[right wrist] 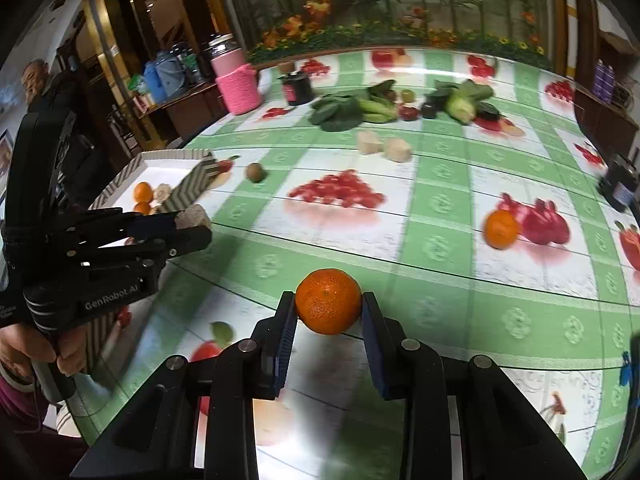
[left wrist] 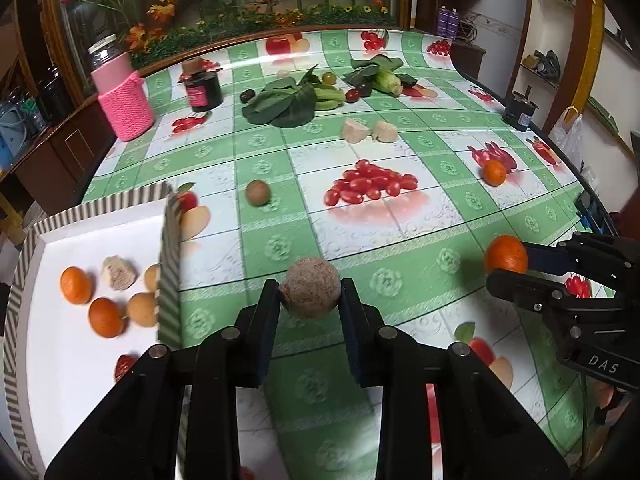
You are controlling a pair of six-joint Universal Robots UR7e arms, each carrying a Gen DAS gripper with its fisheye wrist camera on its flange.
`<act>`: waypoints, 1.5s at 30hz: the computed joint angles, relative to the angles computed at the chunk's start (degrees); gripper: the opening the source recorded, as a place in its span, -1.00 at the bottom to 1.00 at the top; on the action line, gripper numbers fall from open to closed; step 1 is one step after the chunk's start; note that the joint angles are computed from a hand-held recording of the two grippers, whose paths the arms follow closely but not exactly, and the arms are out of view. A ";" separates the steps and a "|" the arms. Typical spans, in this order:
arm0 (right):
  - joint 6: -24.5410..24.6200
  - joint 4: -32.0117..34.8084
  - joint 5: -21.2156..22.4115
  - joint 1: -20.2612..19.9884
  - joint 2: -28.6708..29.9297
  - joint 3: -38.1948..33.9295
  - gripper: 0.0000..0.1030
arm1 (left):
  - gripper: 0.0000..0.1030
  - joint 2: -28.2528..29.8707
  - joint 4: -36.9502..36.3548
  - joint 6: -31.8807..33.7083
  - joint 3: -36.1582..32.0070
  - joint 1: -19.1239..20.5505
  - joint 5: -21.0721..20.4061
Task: Organize fruits
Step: 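Carry the orange and the tan ball over the white tray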
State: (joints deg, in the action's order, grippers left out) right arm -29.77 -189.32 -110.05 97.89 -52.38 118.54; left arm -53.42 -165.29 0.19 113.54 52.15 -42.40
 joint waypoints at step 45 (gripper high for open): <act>-2.68 11.63 1.52 11.86 14.63 -14.59 -0.37 | -0.47 -11.84 0.53 1.30 3.91 7.89 7.46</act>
State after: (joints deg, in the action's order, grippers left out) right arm -32.45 -177.69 -108.53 109.76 -37.75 103.94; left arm -65.27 -164.76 1.49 117.45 60.04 -34.95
